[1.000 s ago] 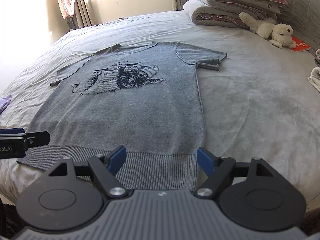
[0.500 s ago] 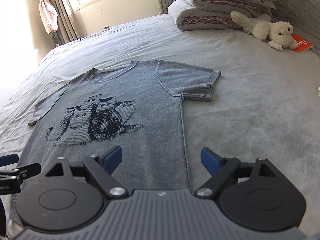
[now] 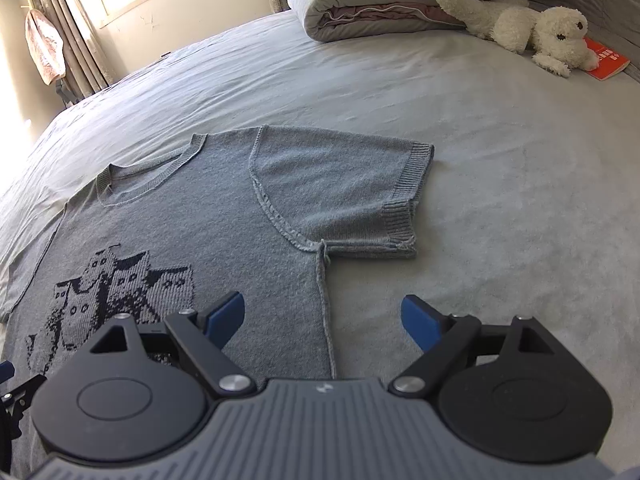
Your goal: Fold clothes
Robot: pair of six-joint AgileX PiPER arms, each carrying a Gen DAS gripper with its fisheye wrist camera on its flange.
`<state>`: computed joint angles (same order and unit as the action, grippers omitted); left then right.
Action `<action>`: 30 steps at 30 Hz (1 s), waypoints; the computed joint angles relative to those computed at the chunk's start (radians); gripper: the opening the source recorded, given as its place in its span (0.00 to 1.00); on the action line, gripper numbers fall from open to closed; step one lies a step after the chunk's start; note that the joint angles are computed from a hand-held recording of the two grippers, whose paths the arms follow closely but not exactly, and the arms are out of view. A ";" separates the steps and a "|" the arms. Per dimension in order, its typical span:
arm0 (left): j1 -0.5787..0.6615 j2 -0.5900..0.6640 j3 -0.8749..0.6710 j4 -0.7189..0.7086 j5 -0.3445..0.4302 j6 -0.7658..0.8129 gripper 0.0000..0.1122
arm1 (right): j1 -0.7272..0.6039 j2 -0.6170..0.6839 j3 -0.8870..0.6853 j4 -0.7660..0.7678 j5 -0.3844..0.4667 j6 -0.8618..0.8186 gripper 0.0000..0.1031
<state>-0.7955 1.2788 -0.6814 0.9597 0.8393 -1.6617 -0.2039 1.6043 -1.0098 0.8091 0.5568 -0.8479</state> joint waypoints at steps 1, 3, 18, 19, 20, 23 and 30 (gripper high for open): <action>0.013 0.001 0.007 0.001 -0.011 -0.002 0.86 | 0.000 0.005 0.010 0.031 -0.023 -0.008 0.85; 0.027 -0.009 0.020 0.010 -0.014 -0.001 0.86 | 0.014 0.000 0.025 0.056 -0.061 0.008 0.85; 0.301 -0.196 0.280 0.357 -0.257 -0.185 0.86 | 0.500 0.260 -0.241 0.502 -0.082 -0.621 0.55; 0.330 -0.183 0.280 0.331 -0.276 -0.160 0.86 | 0.530 0.302 -0.289 0.472 -0.088 -0.596 0.54; 0.353 -0.170 0.281 0.313 -0.291 -0.141 0.86 | 0.558 0.346 -0.341 0.437 -0.091 -0.566 0.52; 0.356 -0.138 0.291 0.357 -0.287 -0.163 0.87 | 0.625 0.480 -0.518 0.261 -0.107 -0.396 0.41; 0.344 -0.128 0.294 0.373 -0.283 -0.168 0.89 | 0.702 0.701 -0.895 -0.148 -0.116 -0.031 0.30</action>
<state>-0.4517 1.1513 -0.3878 1.3326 0.5564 -1.8297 0.4977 2.3054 -1.9052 0.6610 0.4407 -0.8790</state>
